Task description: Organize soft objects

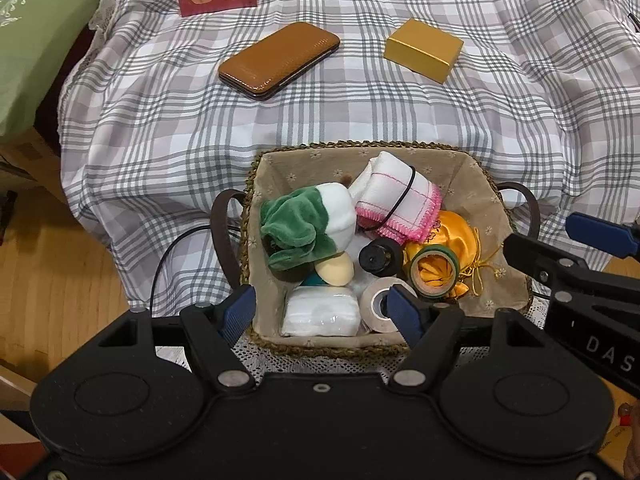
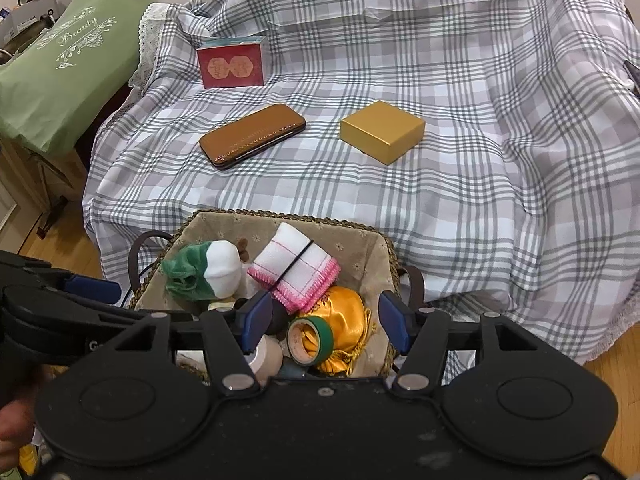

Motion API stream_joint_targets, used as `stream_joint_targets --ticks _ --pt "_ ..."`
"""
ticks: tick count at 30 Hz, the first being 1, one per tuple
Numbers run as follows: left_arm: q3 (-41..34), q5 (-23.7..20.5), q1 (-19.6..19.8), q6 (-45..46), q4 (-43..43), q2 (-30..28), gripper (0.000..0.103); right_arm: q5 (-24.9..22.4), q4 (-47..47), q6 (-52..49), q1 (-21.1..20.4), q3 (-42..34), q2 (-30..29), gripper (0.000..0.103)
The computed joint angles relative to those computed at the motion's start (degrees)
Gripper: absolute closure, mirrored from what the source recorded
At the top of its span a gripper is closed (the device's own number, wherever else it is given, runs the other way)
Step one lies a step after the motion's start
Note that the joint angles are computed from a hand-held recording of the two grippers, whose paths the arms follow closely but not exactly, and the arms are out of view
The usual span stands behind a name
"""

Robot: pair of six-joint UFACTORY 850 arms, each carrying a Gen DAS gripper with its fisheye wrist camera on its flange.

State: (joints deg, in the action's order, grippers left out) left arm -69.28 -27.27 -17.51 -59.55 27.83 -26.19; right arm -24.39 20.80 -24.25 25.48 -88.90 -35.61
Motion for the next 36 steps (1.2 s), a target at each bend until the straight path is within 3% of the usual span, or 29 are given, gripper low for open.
stream_joint_targets --ticks 13,19,36 --pt "3.24 -2.54 -3.34 -16.39 13.39 2.88 0.033 1.69 -1.11 3.16 -0.18 6.5 4.88 0.039" --pt "4.77 -3.5 -4.54 -22.1 17.73 4.08 0.024 1.8 -2.88 6.28 -0.26 8.68 6.44 0.03" --pt "7.02 -4.87 -6.93 -28.65 23.06 6.03 0.02 3.0 -9.43 14.82 -0.3 11.77 9.03 0.017"
